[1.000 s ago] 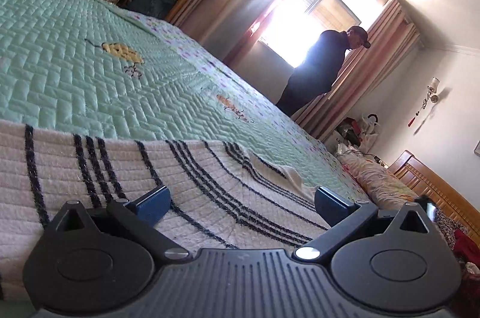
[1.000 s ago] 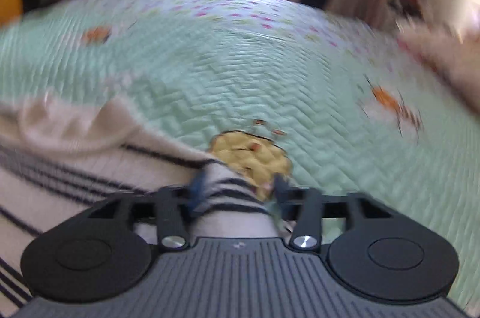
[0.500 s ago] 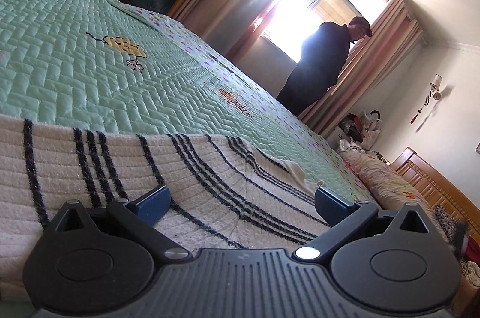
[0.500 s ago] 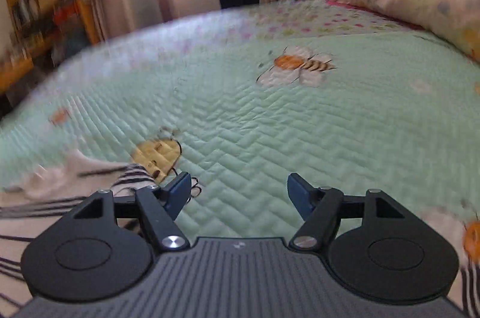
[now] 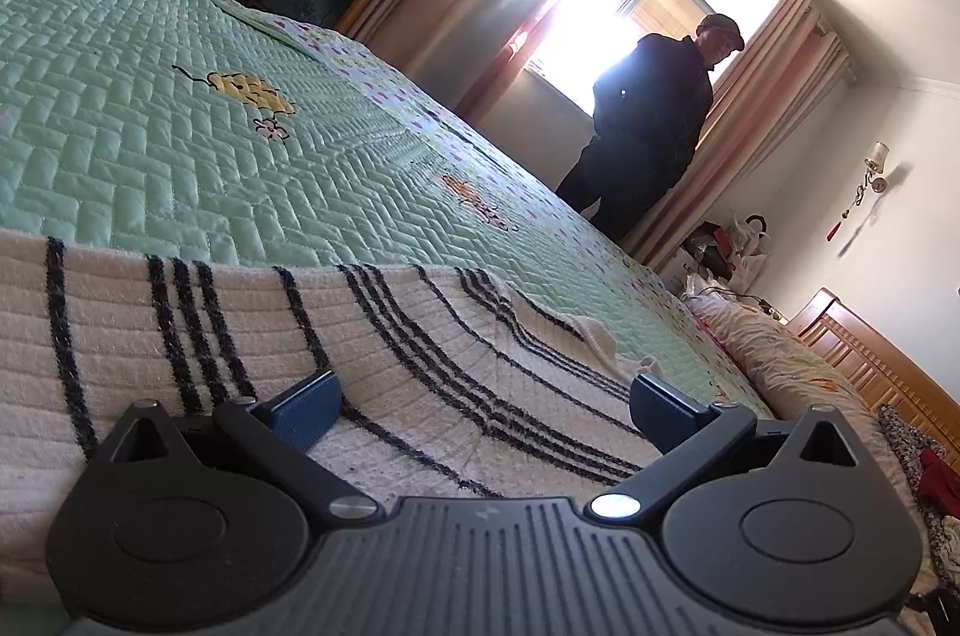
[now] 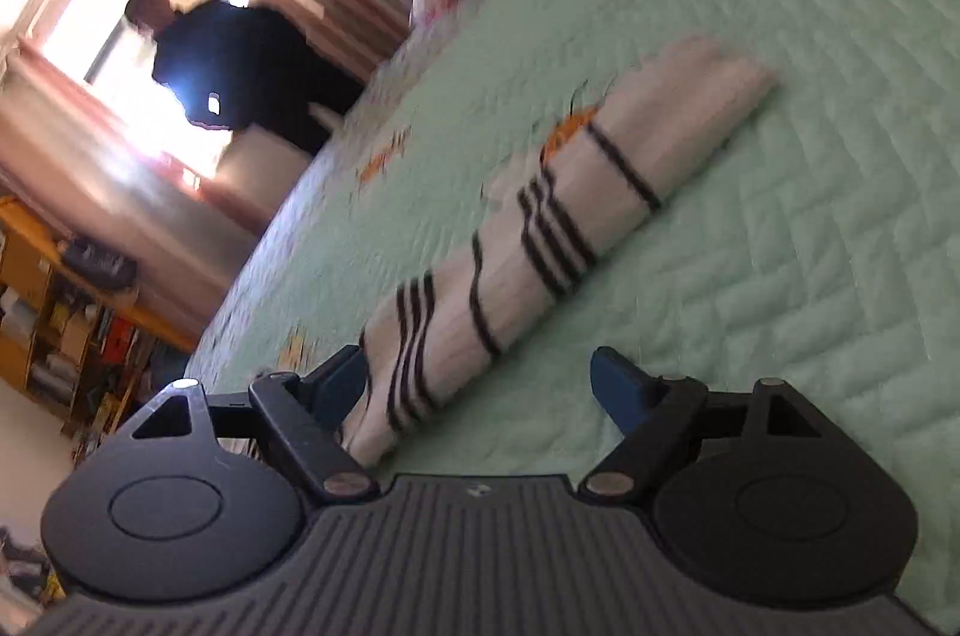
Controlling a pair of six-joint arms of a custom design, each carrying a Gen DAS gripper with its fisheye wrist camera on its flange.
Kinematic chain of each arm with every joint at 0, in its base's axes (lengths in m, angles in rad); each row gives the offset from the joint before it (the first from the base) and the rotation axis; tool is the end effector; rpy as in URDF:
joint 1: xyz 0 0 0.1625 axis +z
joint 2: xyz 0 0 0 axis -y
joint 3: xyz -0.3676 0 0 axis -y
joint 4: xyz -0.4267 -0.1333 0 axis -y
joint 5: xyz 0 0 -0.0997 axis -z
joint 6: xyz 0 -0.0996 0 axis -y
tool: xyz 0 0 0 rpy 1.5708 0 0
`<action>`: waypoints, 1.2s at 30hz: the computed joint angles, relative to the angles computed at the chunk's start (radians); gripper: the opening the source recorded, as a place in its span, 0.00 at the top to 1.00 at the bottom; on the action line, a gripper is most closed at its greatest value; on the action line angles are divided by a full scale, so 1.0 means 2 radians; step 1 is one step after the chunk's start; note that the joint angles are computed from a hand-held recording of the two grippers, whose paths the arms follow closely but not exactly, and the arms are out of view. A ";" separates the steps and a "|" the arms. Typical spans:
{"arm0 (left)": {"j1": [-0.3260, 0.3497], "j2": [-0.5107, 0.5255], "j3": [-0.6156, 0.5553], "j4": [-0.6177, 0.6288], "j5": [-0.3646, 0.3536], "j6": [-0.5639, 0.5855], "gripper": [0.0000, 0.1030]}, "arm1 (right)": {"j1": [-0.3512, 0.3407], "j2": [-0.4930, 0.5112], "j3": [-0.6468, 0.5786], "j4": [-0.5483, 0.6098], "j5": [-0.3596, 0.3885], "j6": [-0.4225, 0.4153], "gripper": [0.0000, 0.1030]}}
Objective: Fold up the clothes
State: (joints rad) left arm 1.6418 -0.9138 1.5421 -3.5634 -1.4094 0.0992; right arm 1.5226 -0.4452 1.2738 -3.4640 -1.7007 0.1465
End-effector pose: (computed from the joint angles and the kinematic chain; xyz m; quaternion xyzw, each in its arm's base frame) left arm 0.1976 -0.6741 0.2802 -0.0399 0.7743 -0.6208 0.1158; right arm 0.0839 -0.7598 0.0456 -0.1164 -0.8526 0.5086 0.0310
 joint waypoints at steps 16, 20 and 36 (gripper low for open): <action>0.002 0.003 -0.002 -0.002 -0.005 -0.005 0.01 | 0.003 0.121 -0.195 -0.033 -0.048 0.015 0.88; 0.002 0.002 -0.001 -0.002 -0.005 -0.005 0.01 | 0.010 0.100 -0.165 -0.098 -0.073 -0.083 0.88; -0.045 -0.022 0.019 0.043 0.132 0.044 0.03 | -0.001 -0.029 0.052 -0.169 -0.183 0.031 0.49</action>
State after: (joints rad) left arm 1.5510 -0.9582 1.5810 -3.4783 -1.1452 0.1879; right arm 1.5206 -0.5022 1.3776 -3.8018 -2.0663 0.2090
